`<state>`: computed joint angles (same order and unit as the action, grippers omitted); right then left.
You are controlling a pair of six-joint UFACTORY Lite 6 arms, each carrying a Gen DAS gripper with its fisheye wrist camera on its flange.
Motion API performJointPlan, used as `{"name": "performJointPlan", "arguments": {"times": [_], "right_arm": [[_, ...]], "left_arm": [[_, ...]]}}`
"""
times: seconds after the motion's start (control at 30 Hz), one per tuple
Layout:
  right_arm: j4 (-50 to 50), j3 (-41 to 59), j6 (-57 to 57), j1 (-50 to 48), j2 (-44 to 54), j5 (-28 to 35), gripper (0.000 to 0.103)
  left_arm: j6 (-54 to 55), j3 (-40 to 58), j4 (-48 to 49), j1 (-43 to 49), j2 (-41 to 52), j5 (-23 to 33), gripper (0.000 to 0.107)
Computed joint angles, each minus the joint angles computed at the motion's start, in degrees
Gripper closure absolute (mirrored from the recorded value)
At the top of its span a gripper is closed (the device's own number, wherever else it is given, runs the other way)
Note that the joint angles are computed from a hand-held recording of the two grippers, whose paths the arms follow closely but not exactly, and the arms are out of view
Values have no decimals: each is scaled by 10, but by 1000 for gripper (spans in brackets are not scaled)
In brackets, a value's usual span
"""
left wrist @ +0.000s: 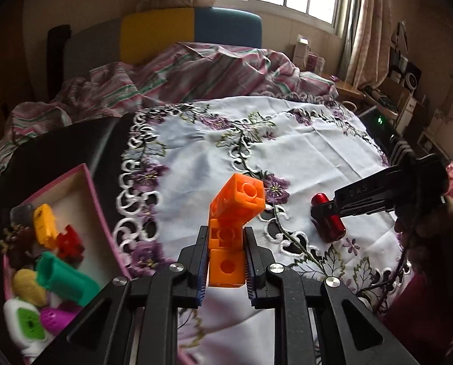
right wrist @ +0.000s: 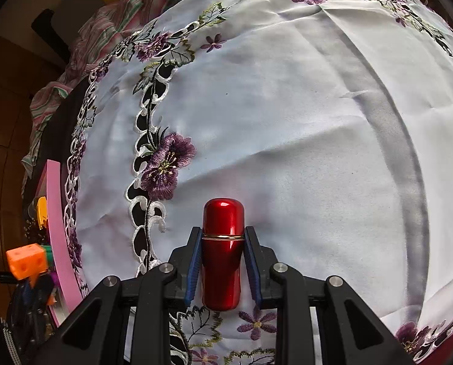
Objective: Organize rigid objects
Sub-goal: 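Carry the orange blocks into the tray and open the left tool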
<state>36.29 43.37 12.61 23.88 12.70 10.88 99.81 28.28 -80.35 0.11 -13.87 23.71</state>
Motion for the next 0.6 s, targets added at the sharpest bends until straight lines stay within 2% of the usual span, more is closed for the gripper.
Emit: {"name": "performJointPlan", "arguments": {"times": [0.23, 0.6], "right_arm": [[-29, -5, 27, 2, -6, -4, 76], [-128, 4, 126, 13, -1, -7, 76]], "left_arm": [[-52, -7, 89, 93, -45, 60, 86], [-38, 15, 150, 255, -16, 144, 86]]}}
